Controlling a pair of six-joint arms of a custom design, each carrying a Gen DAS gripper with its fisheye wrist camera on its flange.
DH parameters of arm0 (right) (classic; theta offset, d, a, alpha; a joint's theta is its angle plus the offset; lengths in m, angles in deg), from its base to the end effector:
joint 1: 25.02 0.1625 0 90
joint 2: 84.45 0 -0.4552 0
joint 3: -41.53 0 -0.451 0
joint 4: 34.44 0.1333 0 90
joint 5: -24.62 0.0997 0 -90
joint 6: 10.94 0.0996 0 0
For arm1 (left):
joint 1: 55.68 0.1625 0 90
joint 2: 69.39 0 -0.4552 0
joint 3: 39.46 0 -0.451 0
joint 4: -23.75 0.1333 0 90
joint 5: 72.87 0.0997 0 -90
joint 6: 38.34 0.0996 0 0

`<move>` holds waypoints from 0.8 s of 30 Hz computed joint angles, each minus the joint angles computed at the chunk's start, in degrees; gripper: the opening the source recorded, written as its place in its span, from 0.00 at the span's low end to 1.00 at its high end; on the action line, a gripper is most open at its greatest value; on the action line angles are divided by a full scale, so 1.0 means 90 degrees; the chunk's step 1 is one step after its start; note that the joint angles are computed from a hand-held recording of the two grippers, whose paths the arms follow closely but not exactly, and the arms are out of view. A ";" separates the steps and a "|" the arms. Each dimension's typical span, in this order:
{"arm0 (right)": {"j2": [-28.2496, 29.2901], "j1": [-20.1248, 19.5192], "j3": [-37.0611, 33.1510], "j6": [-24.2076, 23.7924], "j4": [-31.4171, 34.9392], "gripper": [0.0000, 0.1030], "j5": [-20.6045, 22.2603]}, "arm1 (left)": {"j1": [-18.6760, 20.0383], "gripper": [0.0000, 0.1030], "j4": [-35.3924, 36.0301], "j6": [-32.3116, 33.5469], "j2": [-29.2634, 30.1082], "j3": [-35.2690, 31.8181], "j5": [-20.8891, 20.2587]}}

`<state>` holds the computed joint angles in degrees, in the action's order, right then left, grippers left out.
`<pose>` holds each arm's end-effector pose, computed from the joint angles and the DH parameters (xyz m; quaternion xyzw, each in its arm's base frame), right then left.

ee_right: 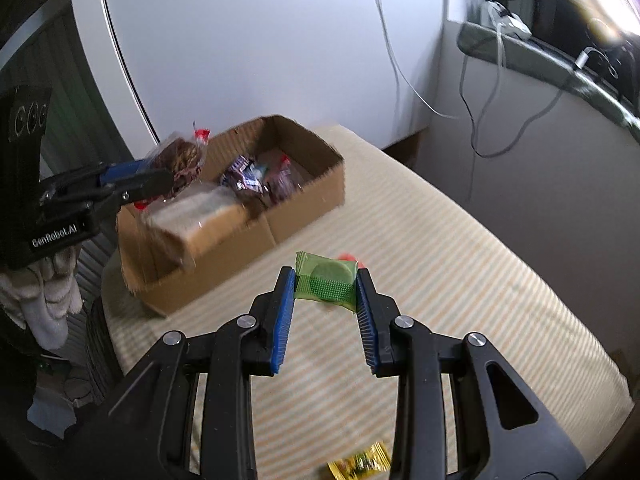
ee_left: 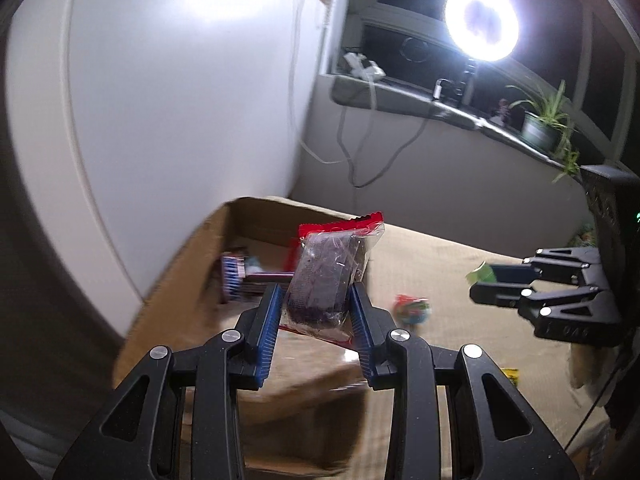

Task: Organize snacks
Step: 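Carry both snacks into the cardboard box and open both grippers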

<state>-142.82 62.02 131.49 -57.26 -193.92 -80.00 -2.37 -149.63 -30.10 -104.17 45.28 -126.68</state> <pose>0.0687 -0.7653 0.2990 0.3082 -0.8870 0.2425 0.2436 -0.3189 -0.7495 0.0647 0.2654 0.8754 -0.3380 0.2212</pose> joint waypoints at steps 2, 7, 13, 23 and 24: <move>0.0153 0.0082 -0.0168 -0.0013 0.0045 0.30 -0.0023 | 0.0048 0.32 -0.0035 0.0018 -0.0023 -0.0004 0.0115; 0.0460 0.0224 -0.0477 -0.0021 0.0156 0.30 -0.0056 | 0.0113 0.32 -0.0135 0.0108 -0.0078 0.0038 0.0384; 0.0802 0.0341 -0.0787 -0.0082 0.0270 0.30 -0.0093 | 0.0116 0.32 -0.0330 0.0333 -0.0064 0.0096 0.0730; 0.1237 0.0410 -0.1201 -0.0041 0.0428 0.30 -0.0172 | 0.0133 0.32 -0.0420 0.0421 -0.0121 0.0174 0.0954; 0.1278 0.0413 -0.1256 -0.0031 0.0469 0.30 -0.0180 | 0.0134 0.32 -0.0417 0.0424 -0.0124 0.0178 0.0959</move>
<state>-131.32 65.73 120.19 -57.54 -189.70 -81.62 -1.17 -153.38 -26.29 -105.29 46.88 -118.05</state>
